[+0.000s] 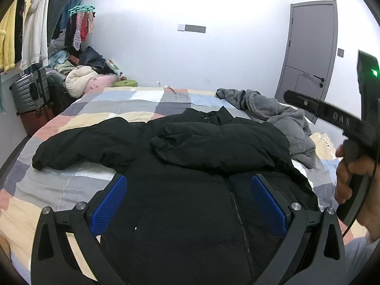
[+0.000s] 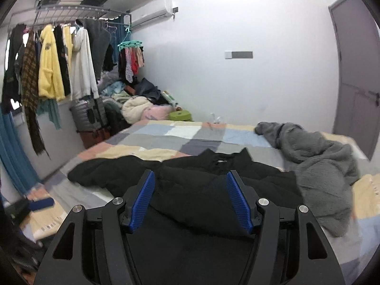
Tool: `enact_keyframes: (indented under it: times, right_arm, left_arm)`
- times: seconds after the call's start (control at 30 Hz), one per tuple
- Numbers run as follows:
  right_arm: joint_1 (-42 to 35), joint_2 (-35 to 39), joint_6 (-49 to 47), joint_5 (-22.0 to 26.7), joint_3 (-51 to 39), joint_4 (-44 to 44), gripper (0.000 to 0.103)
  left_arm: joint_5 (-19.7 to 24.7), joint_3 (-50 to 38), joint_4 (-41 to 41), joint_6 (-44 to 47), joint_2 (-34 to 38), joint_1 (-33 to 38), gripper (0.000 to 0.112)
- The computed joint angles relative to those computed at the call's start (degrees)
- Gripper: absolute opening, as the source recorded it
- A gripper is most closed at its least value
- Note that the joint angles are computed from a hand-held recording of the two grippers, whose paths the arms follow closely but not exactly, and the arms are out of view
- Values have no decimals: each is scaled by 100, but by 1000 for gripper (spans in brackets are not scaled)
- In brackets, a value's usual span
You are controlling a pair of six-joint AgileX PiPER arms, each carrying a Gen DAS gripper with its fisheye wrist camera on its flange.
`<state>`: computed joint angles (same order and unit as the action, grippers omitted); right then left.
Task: Fold large clothes
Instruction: 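Open the right tool to release the sleeve and withdraw it, then grasp the other jacket sleeve cuff with the left tool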
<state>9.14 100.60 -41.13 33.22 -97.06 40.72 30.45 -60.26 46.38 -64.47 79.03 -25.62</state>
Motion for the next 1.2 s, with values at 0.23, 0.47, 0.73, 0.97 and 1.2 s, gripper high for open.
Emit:
enact_keyframes:
  times: [0.23, 0.47, 0.73, 0.97, 1.2]
  right_arm:
    - [-242, -786, -1442, -473, 1677, 1231, 61]
    - [-612, -1570, -2901, -516, 2910, 2556, 67]
    - [-1057, -2083, -3682, -388, 3785, 3398, 78]
    - [-1244, -2273, -4366, -735, 4374, 3777, 86]
    - [-1113, -2026, -4471, -700, 4337, 4055, 103]
  left_arm:
    - [76, 138, 225, -316, -105, -186, 103]
    - [-7, 400, 791, -996, -160, -323, 103]
    - [-148, 566, 864, -1184, -17, -192, 103]
    - [-466, 733, 838, -1247, 231, 206, 103]
    - [-563, 849, 949, -1210, 207, 595, 103]
